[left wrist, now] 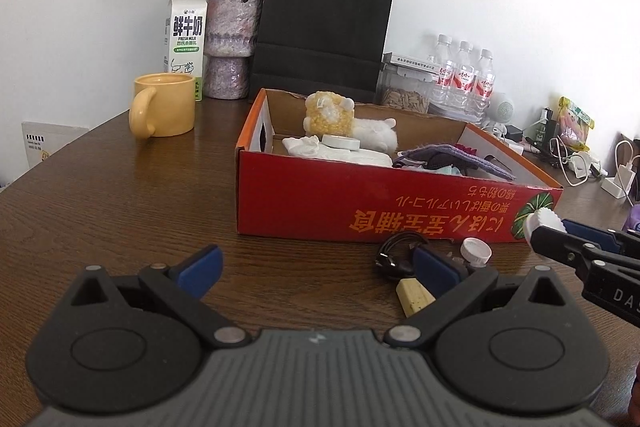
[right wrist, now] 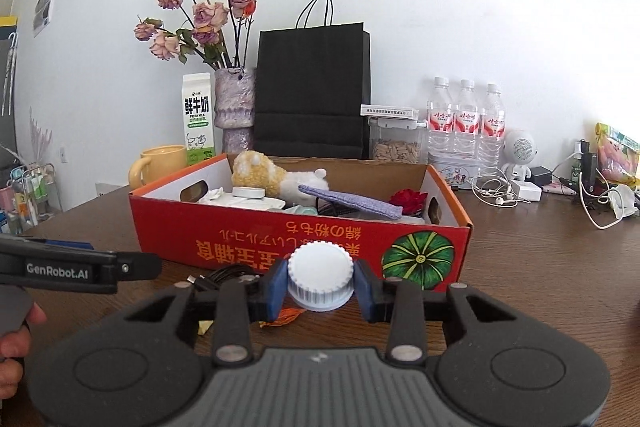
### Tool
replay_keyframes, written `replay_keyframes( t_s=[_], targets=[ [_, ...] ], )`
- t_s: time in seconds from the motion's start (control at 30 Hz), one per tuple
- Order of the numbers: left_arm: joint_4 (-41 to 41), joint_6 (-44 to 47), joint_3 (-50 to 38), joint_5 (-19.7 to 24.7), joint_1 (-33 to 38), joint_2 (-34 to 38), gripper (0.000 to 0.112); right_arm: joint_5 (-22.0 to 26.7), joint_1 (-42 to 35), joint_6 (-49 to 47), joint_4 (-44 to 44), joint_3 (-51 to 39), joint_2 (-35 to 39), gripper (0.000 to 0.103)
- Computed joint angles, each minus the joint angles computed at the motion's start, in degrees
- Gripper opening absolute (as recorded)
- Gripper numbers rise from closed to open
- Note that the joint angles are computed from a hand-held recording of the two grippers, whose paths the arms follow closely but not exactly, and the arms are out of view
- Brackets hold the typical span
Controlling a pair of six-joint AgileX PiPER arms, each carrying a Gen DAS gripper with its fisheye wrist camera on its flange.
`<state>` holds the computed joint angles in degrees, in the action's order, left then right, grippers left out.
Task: Organize objects
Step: 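Grasp the large white ridged bottle cap with the right gripper, then grasp the yellow block with the left gripper while the right gripper holds the cap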
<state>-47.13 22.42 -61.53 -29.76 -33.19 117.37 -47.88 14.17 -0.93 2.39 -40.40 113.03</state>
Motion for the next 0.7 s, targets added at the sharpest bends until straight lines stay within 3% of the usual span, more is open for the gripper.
replay_keyframes(
  t_s=[0.37, 0.57, 0.7],
  targets=[
    [-4.5, 4.4, -1.9, 2.6, 0.2, 0.6, 0.103, -3.2, -6.5, 4.9, -3.2, 4.9, -1.9, 0.035],
    [-12.5, 13.3, -5.0, 6.6, 0.6, 1.6, 0.103, -2.7, -6.2, 4.1, -3.3, 4.3, -1.4, 0.035],
    [-14.8, 16.7, -6.0, 6.6, -0.2, 2.1, 0.103, -2.7, -6.6, 4.9, -4.1, 4.4, -1.4, 0.035]
  ],
)
